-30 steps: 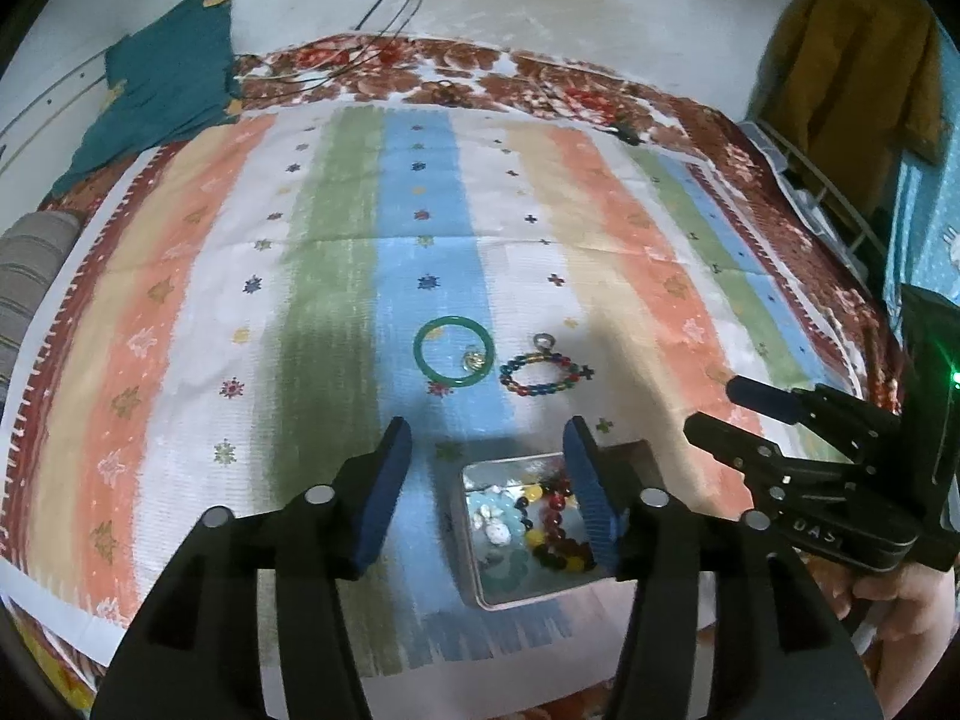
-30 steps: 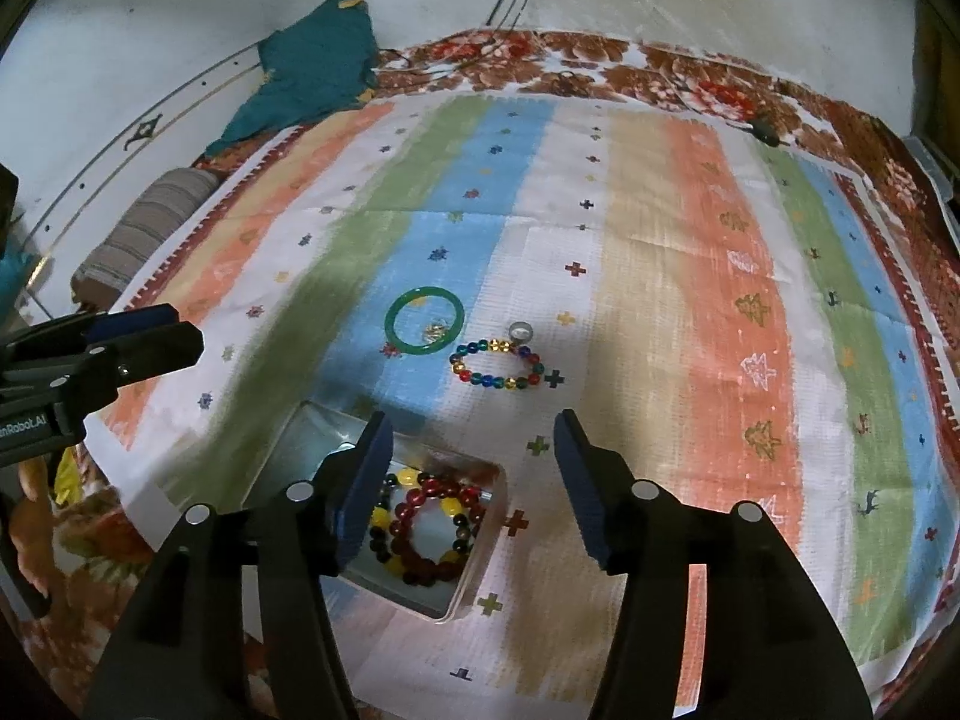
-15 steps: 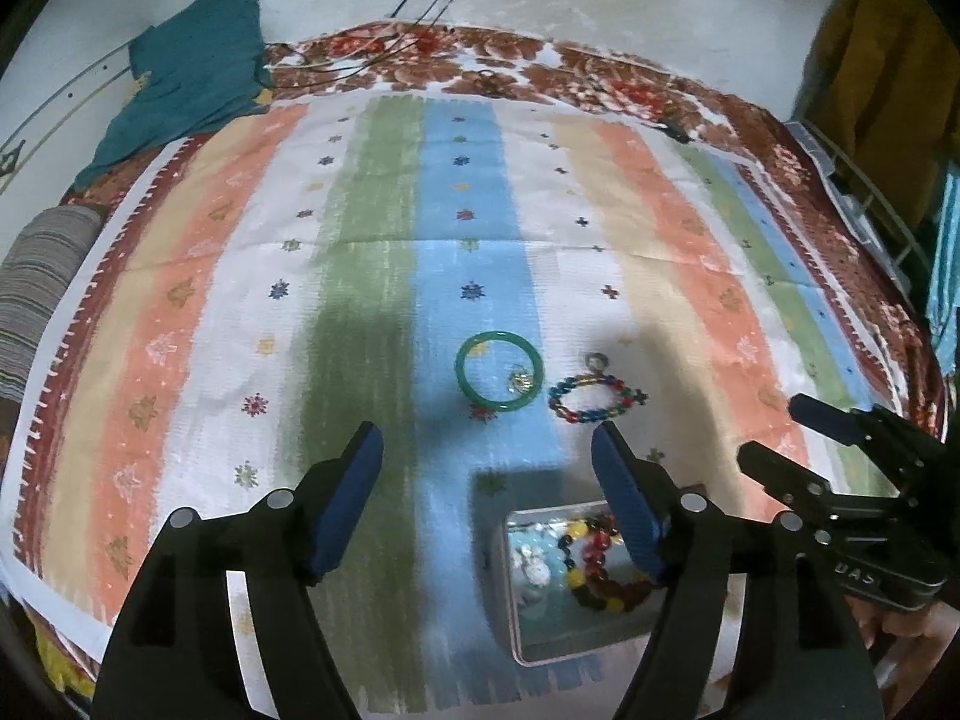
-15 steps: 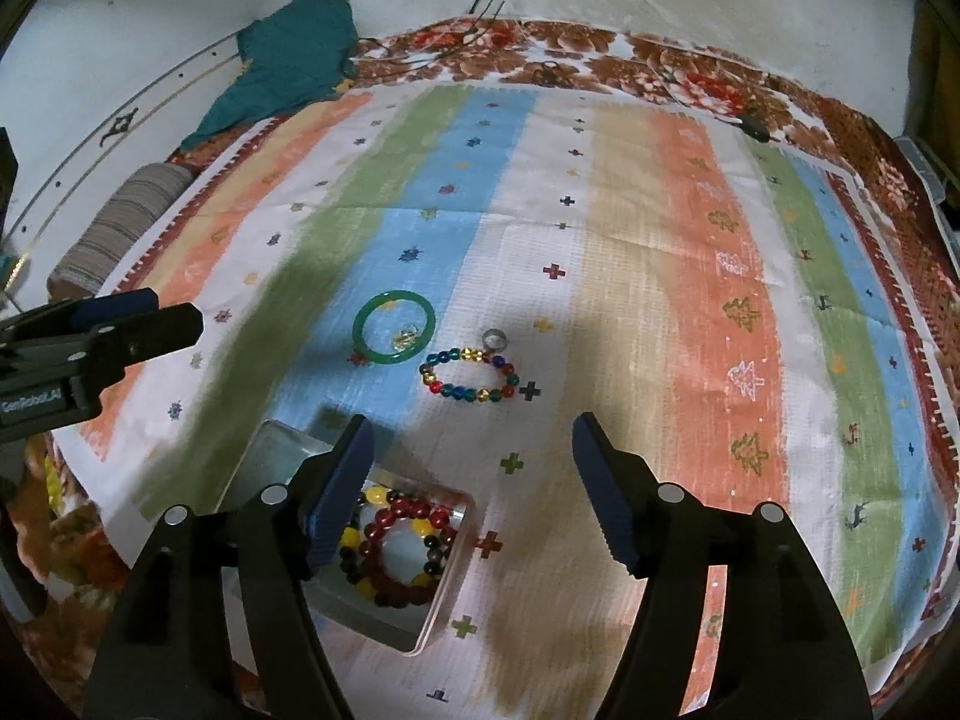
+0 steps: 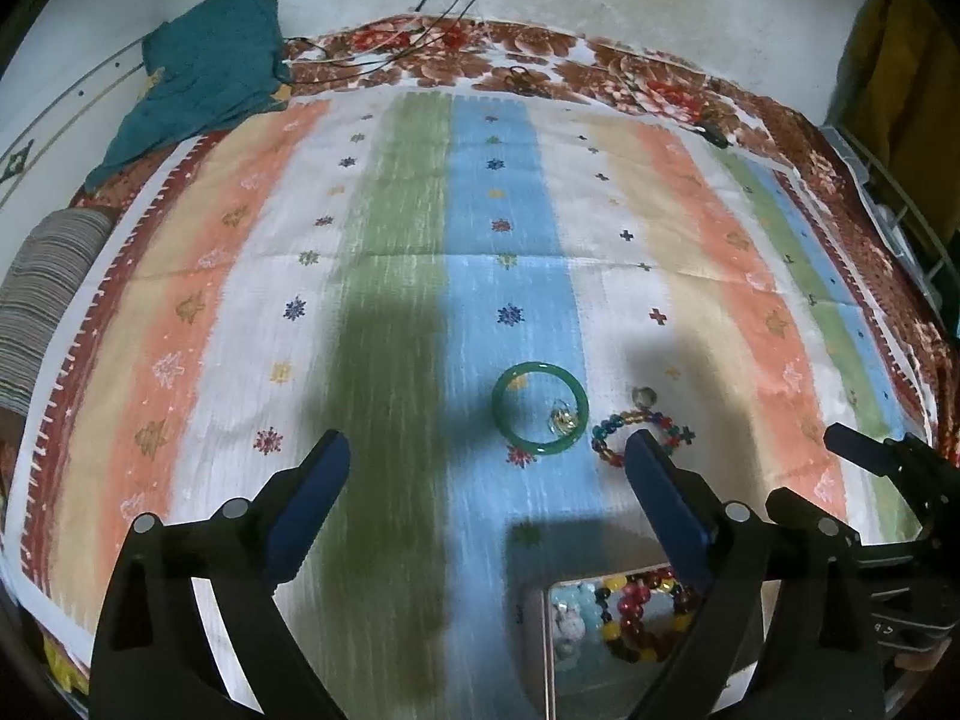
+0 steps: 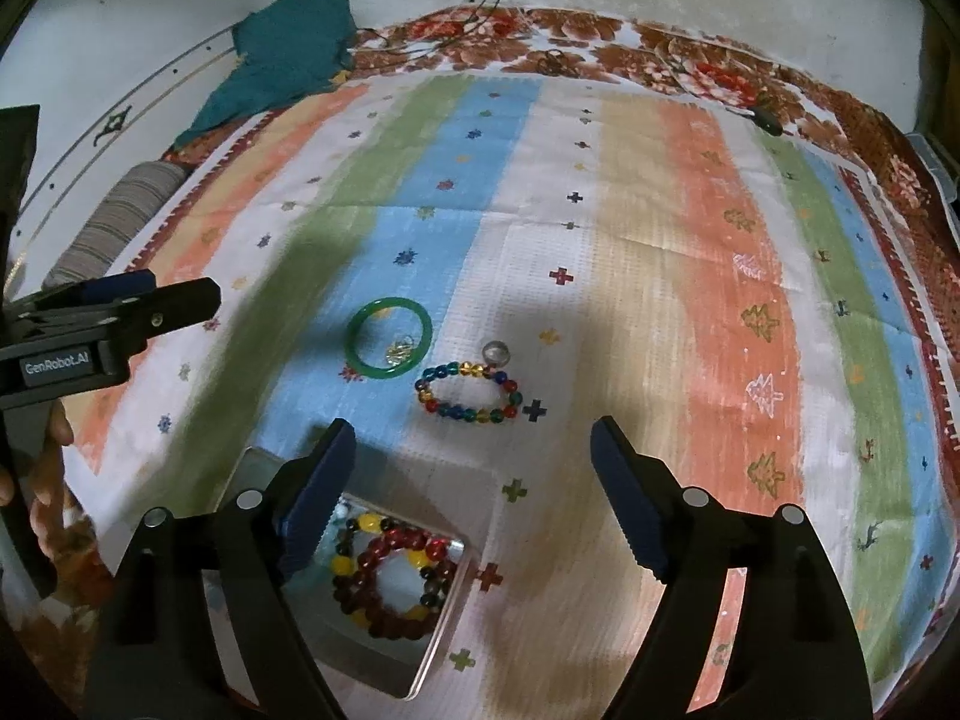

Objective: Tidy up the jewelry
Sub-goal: 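Move both open tools to the jade bangle and multicolour bead bracelet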

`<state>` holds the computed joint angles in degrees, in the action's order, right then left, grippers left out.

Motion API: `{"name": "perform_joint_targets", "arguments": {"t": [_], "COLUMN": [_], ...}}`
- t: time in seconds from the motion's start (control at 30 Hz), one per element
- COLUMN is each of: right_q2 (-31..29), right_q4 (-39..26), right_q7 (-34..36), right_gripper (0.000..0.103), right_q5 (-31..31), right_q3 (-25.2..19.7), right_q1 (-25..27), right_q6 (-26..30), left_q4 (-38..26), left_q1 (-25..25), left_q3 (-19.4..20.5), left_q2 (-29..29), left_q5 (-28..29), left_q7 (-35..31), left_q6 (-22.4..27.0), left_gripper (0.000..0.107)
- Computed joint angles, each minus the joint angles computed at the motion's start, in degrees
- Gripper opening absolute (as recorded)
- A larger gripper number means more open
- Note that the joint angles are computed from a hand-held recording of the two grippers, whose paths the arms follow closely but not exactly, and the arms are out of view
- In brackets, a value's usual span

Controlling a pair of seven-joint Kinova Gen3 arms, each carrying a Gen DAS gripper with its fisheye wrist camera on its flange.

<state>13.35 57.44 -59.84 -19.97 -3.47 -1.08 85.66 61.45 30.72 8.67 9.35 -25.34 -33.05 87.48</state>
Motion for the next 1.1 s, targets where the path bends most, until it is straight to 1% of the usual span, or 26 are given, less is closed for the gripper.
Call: {"name": "perform_joint_targets", "arguments": {"t": [0.43, 0.57, 1.1], "right_q2": [3.04, 4.02, 9.80], "right_q4": [-2.68, -3.52, -8.16], "right_q7": [-1.66, -2.43, -5.59], "right_gripper": [0.083, 0.084, 0.084], "right_q5": [3.23, 4.34, 8.53], "right_q3": [-0.51, -0.59, -0.75], "right_q1": [-2.43, -3.11, -5.58], "right_q6": [-0.08, 0.34, 3.48], "left_q4": [-0.87, -0.20, -0.58], "left_q1": [-1.94, -3.47, -5.81], "left_q3": [-1.86, -2.23, -3.67], "left_q2": [2.57, 2.52, 6.45], "left_q5": [0.66, 3.14, 7.03], "left_q7": [-2.14, -3.26, -8.20], "left_q6": [1.30, -0.15, -0.89], "left_gripper": [0.096, 0.096, 0.096]}}
